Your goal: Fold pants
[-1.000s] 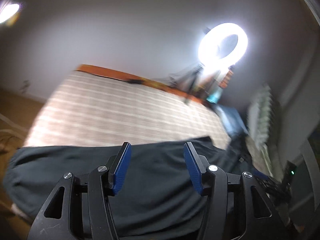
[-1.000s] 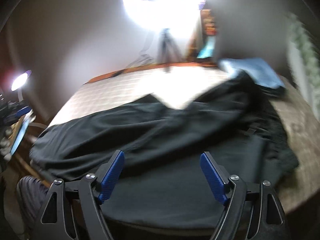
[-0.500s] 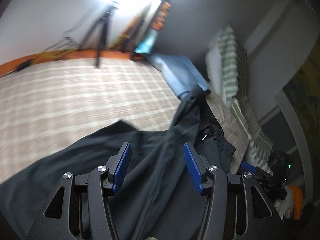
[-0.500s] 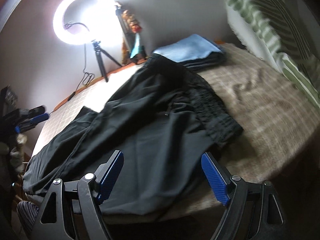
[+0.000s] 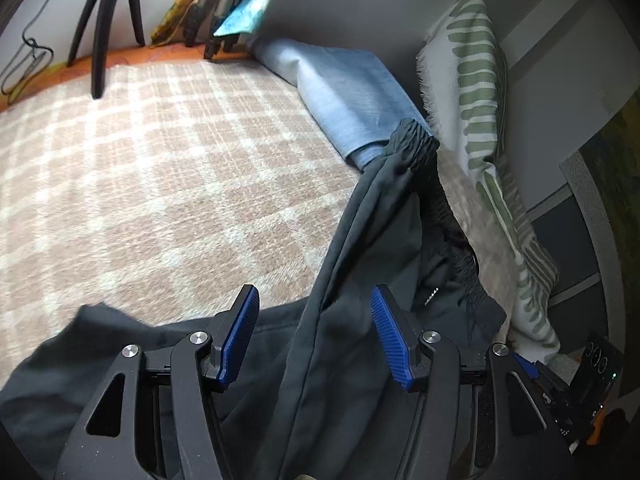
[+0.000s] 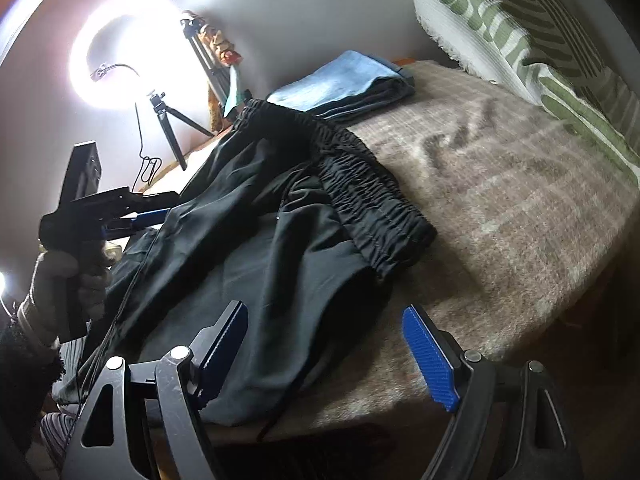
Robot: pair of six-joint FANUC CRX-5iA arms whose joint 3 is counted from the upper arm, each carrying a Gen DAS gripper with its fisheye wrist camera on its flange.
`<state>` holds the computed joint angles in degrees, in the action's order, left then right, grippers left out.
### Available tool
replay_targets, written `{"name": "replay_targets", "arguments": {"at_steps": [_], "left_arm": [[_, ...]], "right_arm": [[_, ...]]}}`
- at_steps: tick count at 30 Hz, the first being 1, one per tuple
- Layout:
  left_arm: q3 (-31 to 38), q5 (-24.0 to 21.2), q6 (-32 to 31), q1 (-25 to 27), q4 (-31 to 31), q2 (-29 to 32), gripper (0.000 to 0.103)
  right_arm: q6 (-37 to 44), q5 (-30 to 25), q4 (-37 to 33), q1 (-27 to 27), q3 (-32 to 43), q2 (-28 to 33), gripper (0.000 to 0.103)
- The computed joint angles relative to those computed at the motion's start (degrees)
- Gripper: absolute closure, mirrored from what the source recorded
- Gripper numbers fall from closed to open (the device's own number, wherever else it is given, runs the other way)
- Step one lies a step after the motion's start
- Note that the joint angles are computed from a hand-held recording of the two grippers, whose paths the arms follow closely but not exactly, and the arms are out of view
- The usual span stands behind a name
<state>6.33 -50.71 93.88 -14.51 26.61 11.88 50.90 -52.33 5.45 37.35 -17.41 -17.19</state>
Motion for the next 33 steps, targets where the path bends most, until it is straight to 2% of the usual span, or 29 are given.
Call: {"name": "replay_targets", "arguments": {"at_steps": [2, 4, 7, 13, 18, 25, 30, 32, 33], "left_arm": [[0.3, 0.2, -0.6, -0.4, 0.1, 0.7, 0.052], [1.0, 0.4, -1.3, -0.9, -0.2, 1.6, 0.084], [1.0, 2.5, -2.0, -1.7, -0.4, 1.9, 0.099], [0.8, 5.4, -7.4, -4.4, 1.6, 1.0, 0.1], [2.3, 4.5, -12.7, -9.1, -0.3, 0.3, 0.1], [4.5, 1.7, -14.5, -14.5, -6.8, 1.7, 0.1], [6.3, 0.4, -13.6, -17.0, -12.6, 2.7, 0.1], [7.2, 0.1, -13.3, -18.1, -15.2, 2.9, 0.1], [7.6, -0.1, -13.3, -18.4, -15.9, 3.1, 0.1]], "right_arm": [[0.3, 0.0, -0.7, -0.8, 0.2, 0.5, 0.024], [0.4, 0.1, -1.4, -1.8, 0.3, 0.9, 0.026], [0.6, 0.6, -3.2, -3.4, 0.4, 1.2, 0.027], [1.2, 1.4, -3.8, -5.3, 0.7, 0.4, 0.029], [2.2, 3.1, -6.8, -8.2, 1.9, -0.3, 0.029], [12.3, 3.1, -18.7, -14.2, 8.9, 3.3, 0.029], [21.7, 0.2, -32.3, -19.0, 15.6, 8.3, 0.029], [23.1, -1.2, -33.9, -19.6, 17.3, 10.0, 0.026], [21.9, -1.6, -31.8, -18.7, 17.9, 11.1, 0.026]]}}
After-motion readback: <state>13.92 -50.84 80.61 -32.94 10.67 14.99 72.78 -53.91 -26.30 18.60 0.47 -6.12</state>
